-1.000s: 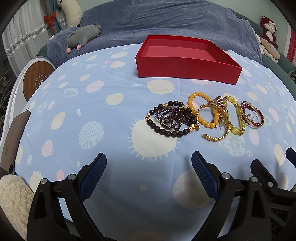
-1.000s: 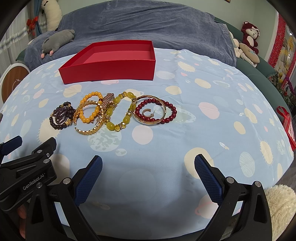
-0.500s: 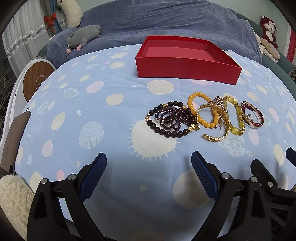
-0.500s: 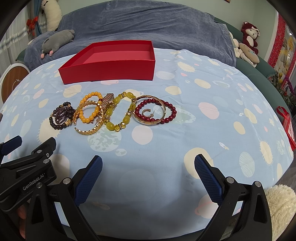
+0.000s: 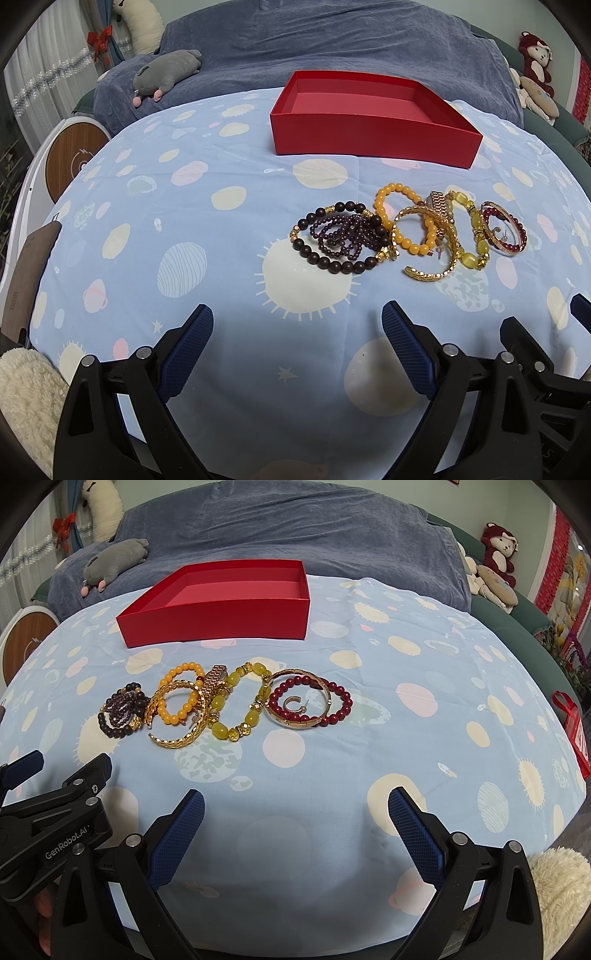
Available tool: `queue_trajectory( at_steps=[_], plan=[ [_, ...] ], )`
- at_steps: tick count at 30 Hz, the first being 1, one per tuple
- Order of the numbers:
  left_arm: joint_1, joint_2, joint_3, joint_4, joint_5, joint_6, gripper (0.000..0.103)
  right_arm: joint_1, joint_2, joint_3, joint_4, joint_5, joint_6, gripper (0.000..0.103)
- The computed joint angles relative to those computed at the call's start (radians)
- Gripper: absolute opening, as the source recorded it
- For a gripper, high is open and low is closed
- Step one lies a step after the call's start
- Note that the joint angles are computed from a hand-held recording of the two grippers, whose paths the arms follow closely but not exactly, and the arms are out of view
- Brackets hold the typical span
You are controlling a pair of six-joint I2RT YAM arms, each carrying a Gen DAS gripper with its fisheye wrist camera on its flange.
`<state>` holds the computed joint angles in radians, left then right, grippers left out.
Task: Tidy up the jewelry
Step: 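Grasp the black bead bracelet with the left tool while the right tool grasps the gold chain bracelet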
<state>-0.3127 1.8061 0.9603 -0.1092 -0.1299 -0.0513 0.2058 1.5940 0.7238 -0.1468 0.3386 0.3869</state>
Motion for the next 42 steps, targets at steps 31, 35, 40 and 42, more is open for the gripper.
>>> queue_trajectory(
  at_steps=[31,35,40,42],
  plan=[
    [0.105,0.205,0.314,-0.120,0.114,0.015,0.071,-0.081,-0.019,0.004,-0.013,-0.043,0.021,0.096],
    [0.099,0.263,0.378,-0.147,0.120,0.034,0.061,-0.085,-0.015,0.006,-0.012,-0.049,0.024,0.096],
    [0.078,0.278,0.381,-0.130,0.128,0.041,0.056,-0.097,-0.005,0.025,-0.013,-0.084,0.006,0.096],
    [0.073,0.275,0.373,-0.122,0.138,0.042,0.051,-0.095,-0.002,0.034,-0.001,-0.096,-0.012,0.095]
  ],
)
